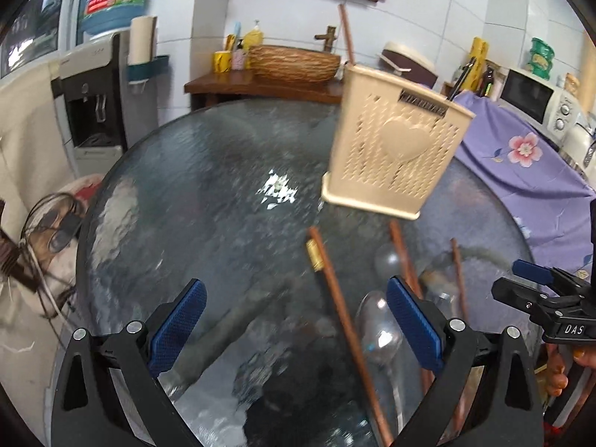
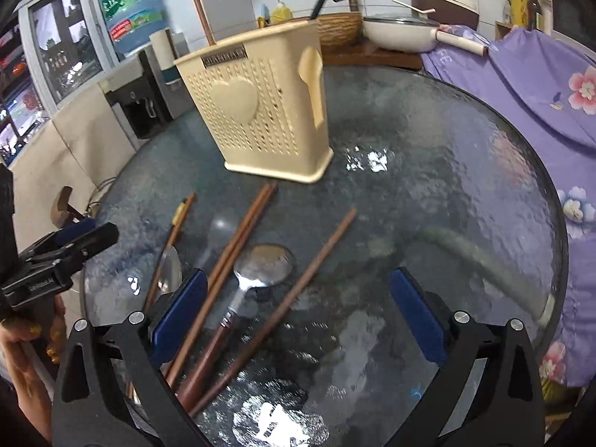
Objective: Organize utensils
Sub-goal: 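Withdraw both tools from the holder back over the utensils, then grasp a brown chopstick with the right tool while the left tool grasps a gold-tipped black chopstick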
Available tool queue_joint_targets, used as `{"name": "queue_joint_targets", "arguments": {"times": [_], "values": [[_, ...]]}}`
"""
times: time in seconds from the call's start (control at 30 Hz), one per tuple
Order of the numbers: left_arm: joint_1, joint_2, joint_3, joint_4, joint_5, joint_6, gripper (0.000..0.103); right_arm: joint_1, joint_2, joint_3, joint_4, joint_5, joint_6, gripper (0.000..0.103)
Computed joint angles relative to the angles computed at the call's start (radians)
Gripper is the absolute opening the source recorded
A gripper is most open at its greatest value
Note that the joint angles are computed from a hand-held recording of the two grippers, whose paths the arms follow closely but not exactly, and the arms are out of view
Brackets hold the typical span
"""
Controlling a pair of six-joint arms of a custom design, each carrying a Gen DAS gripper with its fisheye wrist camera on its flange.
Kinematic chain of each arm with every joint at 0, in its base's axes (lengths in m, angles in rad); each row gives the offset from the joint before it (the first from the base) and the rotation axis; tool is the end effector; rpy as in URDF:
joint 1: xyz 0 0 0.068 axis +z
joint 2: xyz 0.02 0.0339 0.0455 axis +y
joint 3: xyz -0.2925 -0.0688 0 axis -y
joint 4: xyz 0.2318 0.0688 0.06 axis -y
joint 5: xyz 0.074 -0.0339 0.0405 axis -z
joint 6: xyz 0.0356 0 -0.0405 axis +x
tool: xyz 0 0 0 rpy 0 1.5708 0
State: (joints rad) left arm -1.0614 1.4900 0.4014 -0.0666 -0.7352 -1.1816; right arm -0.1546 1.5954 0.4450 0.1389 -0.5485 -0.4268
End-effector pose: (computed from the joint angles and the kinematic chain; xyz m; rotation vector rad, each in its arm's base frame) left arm 0.1172 -0.1609 0.1356 -0.3259 2.2941 -0.0523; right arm 0.2320 -0.0174 0.1303 -0.5223 2.3720 0.4533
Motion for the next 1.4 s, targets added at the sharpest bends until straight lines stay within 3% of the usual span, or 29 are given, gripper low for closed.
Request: {"name": "queue_joint_targets", "arguments": {"times": [0.1,0.23,0.6,1.0,1.4], "values": [[-0.007,0.019,-0.028,0.021,0.032,-0.029,0.077,-0.005,0.003,-0.058,0.091,0.045,0.012,0.091],[-0.007,0.056,-0.065,0.101,0.081,-0.024,0.064,0.009,0.032,-0.082,0.141,0.078,0.022,0.078],[0.04,0.093,-0.033,0.125,0.113,0.035,0.055,0.078,0.117,-0.055,0.201,0.177,0.105,0.058],[0.029,0.191,0.025,0.133,0.141,0.079,0.052,0.149,0.134,-0.079,0.261,0.255,0.064,0.058],[0.043,0.16,0.014,0.052,0.134,0.07,0.051,0.038,0.132,-0.021,0.138,0.204,-0.066,0.058]]}}
